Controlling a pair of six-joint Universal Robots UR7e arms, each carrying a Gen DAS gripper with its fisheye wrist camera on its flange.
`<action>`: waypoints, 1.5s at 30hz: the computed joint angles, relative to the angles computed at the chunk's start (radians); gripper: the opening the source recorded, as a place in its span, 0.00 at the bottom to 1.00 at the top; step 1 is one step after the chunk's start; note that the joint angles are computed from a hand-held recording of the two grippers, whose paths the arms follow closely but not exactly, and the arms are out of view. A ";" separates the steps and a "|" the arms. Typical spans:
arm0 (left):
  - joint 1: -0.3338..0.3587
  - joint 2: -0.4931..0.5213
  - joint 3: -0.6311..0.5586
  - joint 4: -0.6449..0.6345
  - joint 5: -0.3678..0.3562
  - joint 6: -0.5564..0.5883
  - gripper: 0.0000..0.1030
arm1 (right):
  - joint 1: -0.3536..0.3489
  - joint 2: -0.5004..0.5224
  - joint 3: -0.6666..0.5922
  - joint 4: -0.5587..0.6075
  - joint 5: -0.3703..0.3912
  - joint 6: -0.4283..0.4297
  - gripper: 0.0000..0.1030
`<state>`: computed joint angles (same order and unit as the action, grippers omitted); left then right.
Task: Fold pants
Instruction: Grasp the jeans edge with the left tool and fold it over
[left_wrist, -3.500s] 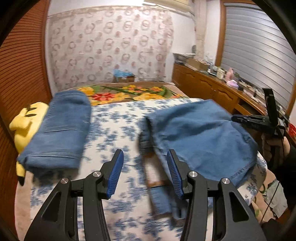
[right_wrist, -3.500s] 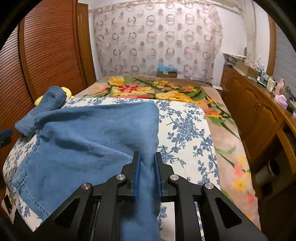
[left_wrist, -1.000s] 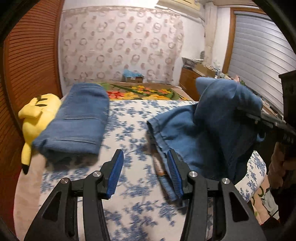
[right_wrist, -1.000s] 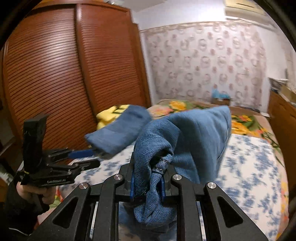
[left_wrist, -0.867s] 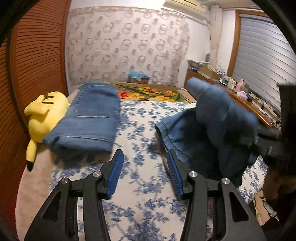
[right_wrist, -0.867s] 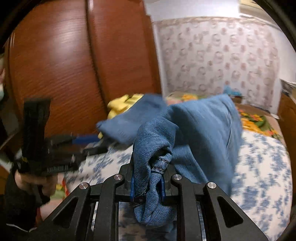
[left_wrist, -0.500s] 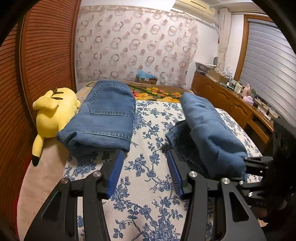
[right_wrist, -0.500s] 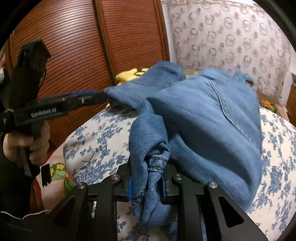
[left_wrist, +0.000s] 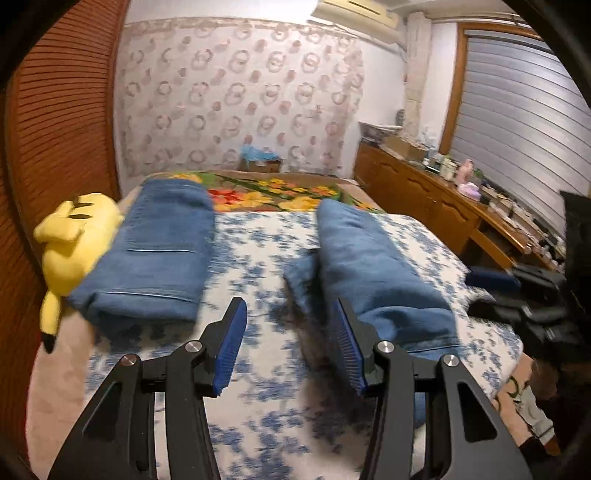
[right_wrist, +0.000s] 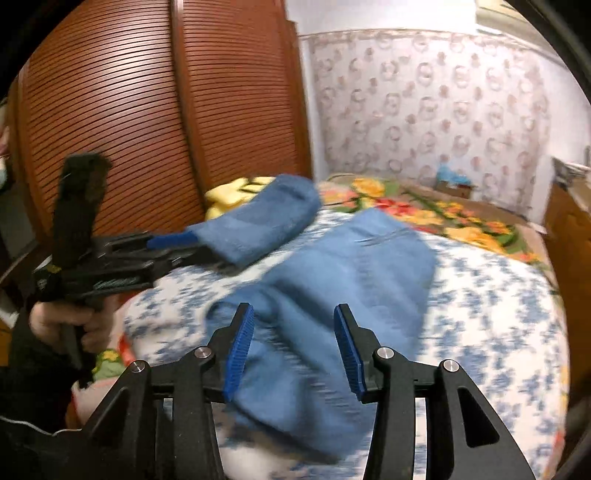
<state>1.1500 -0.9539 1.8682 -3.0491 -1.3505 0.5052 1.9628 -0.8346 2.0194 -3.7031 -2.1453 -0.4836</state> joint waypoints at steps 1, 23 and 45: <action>-0.003 0.008 -0.001 0.013 -0.003 -0.001 0.48 | -0.004 -0.004 0.000 -0.011 -0.019 0.003 0.45; 0.012 0.006 0.053 0.117 -0.044 -0.042 0.31 | -0.114 0.074 -0.270 0.261 -0.026 0.045 0.45; 0.021 -0.082 0.205 0.058 0.028 0.042 0.07 | -0.123 0.076 -0.223 0.176 -0.007 0.013 0.50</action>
